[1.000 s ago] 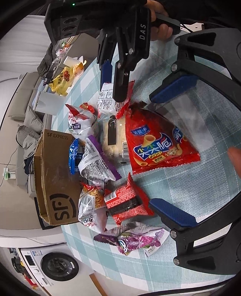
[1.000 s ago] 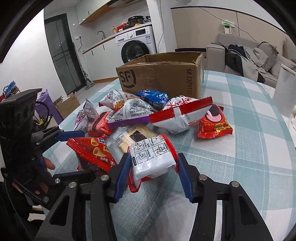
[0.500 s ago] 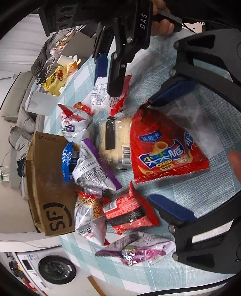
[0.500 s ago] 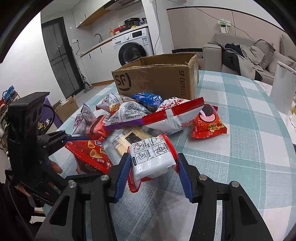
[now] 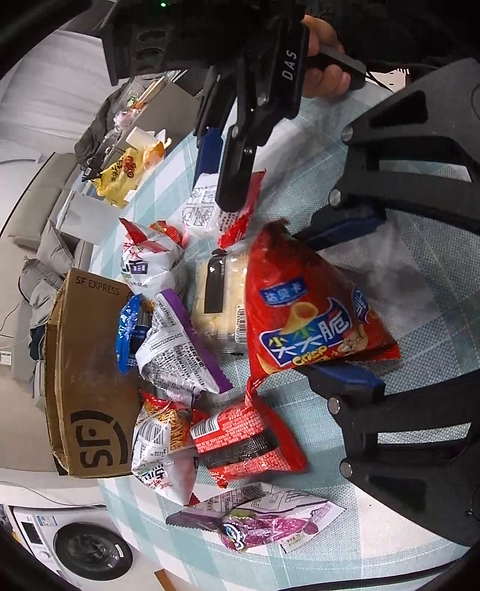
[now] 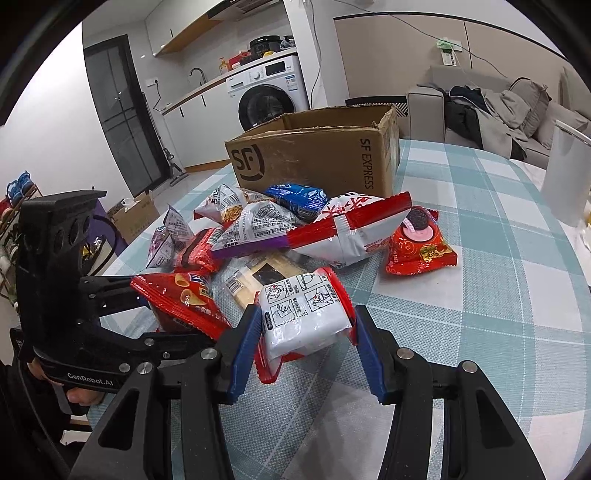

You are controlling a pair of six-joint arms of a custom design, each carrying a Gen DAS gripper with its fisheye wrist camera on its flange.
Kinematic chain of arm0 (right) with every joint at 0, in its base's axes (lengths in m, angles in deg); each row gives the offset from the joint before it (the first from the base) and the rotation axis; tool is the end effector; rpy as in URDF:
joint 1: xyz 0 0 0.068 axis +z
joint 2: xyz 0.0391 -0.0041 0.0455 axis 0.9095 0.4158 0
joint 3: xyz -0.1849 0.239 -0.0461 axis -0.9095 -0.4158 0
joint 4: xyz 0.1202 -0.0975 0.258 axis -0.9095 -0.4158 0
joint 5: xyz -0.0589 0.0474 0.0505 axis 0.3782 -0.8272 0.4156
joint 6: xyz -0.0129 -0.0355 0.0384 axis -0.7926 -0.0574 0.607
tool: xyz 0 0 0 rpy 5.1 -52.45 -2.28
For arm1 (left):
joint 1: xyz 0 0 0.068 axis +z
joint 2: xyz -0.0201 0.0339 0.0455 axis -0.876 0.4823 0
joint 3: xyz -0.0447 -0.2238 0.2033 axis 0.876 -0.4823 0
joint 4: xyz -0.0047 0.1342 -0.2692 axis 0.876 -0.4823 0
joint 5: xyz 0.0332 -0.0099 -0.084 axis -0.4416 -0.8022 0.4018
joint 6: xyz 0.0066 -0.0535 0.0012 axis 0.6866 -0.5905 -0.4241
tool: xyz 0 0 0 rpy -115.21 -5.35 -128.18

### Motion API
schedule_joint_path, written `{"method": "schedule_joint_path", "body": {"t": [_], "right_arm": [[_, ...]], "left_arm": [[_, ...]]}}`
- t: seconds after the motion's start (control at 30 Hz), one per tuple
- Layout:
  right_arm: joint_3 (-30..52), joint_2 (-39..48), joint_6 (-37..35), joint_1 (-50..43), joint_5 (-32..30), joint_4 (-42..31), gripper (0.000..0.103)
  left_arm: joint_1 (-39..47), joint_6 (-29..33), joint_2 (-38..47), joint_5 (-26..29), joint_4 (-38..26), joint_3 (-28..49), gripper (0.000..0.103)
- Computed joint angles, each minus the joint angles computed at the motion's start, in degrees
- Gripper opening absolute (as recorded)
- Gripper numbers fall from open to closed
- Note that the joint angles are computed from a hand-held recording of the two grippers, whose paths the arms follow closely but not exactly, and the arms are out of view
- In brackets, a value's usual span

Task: Organize snacks
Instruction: 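Lift both held bags and carry them over the cardboard box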

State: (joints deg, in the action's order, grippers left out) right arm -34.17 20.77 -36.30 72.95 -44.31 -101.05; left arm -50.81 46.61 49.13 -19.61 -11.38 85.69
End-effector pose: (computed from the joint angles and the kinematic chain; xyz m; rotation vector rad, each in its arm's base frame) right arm 0.1009 0.0109 0.1370 0.2494 2.2834 0.1564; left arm 0.2865 0.0279 0.1635 1.2226 2.2392 -0.7597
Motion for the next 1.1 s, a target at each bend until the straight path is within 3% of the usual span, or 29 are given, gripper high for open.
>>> {"method": "schedule_joint_path", "body": {"t": [0.63, 1.1], "right_arm": [[2.4, -5.4, 2.3, 6.1, 4.9, -3.3, 0.051], [7.5, -2.1, 3.8, 8.4, 9.1, -1.8, 0.051]], "left_arm": [[7.0, 6.1, -0.9, 6.7, -8.7, 5.3, 0.05], [8.2, 0.7, -4.2, 11.1, -7.6, 9.7, 0.051]]}}
